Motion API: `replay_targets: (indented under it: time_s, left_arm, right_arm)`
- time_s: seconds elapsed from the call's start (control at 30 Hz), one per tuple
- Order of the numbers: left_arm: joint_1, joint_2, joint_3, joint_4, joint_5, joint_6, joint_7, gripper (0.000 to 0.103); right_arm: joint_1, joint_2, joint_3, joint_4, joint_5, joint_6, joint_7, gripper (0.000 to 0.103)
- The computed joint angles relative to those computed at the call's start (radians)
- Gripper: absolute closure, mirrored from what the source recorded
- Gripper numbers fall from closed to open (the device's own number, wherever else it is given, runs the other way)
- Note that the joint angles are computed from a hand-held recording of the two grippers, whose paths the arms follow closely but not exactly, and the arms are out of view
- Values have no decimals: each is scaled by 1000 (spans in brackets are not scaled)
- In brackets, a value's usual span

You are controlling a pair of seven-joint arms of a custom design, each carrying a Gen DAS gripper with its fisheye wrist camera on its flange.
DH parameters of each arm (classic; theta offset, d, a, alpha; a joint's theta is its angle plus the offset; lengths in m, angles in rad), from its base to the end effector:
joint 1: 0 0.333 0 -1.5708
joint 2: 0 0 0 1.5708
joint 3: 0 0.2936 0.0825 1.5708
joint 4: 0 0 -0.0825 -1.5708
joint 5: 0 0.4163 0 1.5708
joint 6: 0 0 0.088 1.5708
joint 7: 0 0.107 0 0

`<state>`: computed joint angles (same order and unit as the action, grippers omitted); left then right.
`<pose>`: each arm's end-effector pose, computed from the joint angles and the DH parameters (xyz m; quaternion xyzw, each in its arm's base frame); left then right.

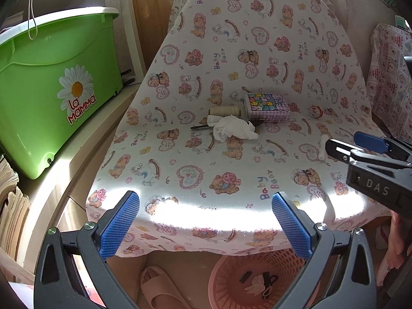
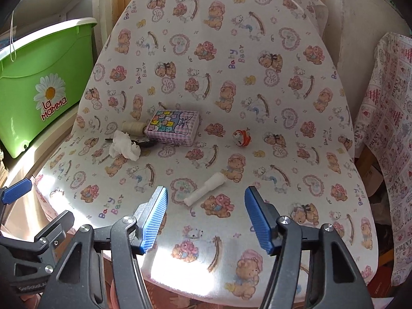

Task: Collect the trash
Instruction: 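Close the right gripper on the white tube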

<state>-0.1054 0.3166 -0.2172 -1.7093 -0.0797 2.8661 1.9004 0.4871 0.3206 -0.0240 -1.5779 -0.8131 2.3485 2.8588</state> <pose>0.6870 -0.2069 0.4758 -0.4470 0.7933 -0.3271 0.2527 0.6469 0.3134 0.4761 -0.5203 0.7564 -0.3200 0.2341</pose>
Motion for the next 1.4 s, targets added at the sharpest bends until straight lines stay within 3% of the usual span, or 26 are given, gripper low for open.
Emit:
replay_targets:
  time_s: [0.1,0.2,0.33,0.43,0.6,0.67,0.87,1.07,1.17,1.27,1.33,1.4]
  left_arm:
    - [-14,2,15,-2,25,12,-24,1]
    - [-9,5,9,1,28,17,-26,1]
    - [-5,9,3,2,22,21,-22,1]
    - [-9,15,6,8,30,17,-27,1]
    - [-3,23,-5,18,15,-2,-22,1]
    - [5,27,-14,27,-7,-15,-15,1]
    - [23,31,-28,44,-66,-41,-7,1]
    - [91,36,-106,69,-232,-80,134,2]
    - [129,81,-168,153,-346,-141,318,15]
    - [106,147,-169,266,-364,-167,451,27]
    - [67,200,-136,352,-337,-193,425,38]
    - [16,282,-82,489,-278,-286,306,50]
  right_arm:
    - [-2,35,-4,23,7,11,-17,50]
    - [26,37,-37,3,-84,39,105,51]
    - [11,67,-32,18,-63,64,98,55]
    - [42,90,-50,44,-132,19,96,60]
    - [53,88,-52,42,-159,-5,83,89]
    - [49,72,-46,22,-156,4,80,92]
    - [13,-29,-28,-104,-166,145,183,93]
    - [-2,-94,3,-146,-192,128,216,93]
    - [-9,-120,18,-151,-215,106,235,93]
    - [-21,-142,32,-158,-228,98,246,93]
    - [-28,-151,42,-161,-228,85,238,93]
    - [-27,-155,51,-159,-236,48,224,93]
